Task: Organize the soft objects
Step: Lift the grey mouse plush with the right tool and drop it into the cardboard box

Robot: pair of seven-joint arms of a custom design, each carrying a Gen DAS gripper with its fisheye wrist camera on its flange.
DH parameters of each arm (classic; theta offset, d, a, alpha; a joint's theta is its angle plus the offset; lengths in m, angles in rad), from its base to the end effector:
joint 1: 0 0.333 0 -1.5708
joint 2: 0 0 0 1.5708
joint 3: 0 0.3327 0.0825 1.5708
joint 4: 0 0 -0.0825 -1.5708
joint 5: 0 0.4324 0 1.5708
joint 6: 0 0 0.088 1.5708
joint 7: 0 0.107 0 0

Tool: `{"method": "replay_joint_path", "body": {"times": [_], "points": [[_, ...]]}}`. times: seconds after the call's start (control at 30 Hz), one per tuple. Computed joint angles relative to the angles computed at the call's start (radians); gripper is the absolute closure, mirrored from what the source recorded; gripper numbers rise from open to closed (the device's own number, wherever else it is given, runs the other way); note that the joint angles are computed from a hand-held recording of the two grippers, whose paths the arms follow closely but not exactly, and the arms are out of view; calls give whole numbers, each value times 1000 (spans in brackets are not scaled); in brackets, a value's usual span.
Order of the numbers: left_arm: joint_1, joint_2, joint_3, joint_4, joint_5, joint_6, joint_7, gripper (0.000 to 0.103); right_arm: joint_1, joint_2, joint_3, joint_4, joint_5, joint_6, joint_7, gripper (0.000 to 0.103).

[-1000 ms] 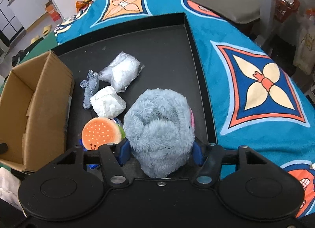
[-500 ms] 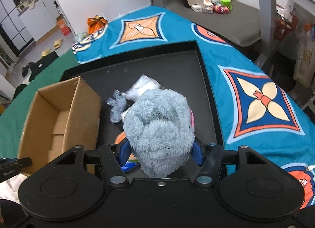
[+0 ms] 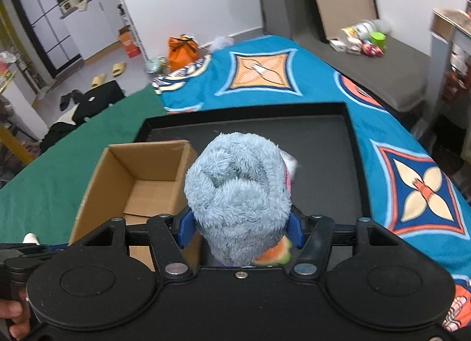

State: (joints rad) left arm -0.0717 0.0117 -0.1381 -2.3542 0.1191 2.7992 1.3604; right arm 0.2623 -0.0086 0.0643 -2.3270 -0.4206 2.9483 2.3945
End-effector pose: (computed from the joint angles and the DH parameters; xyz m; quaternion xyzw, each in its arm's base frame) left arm 0.5589 -0.1247 0.3534 -0.6540 0.7247 -0.1634 0.1426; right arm 0.5436 0.2125 0.3941 -0.6323 0.7057 -0.1628 0.2750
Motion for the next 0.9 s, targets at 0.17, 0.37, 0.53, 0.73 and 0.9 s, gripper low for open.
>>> {"method": "replay_joint_path", "body": {"times": [0.17,0.37,0.53,0.73,0.9], "points": [[2,1,1,-4,-57,16,37,95,18,40,11,52,40,0,-63,44],[4,5,2,4,-114,4,67,95,41,91,24,112,108,-8,-149,44],[9,8,4,8,-165,-2,109,95,50,144,38,173,168,-23,-224,44],[11,12,5,13,-203,-8,138,95,69,190,40,230,219,-28,-293,27],[13,19,4,24,-246,-17,178,94,71,184,34,220,209,-47,-267,21]]}}
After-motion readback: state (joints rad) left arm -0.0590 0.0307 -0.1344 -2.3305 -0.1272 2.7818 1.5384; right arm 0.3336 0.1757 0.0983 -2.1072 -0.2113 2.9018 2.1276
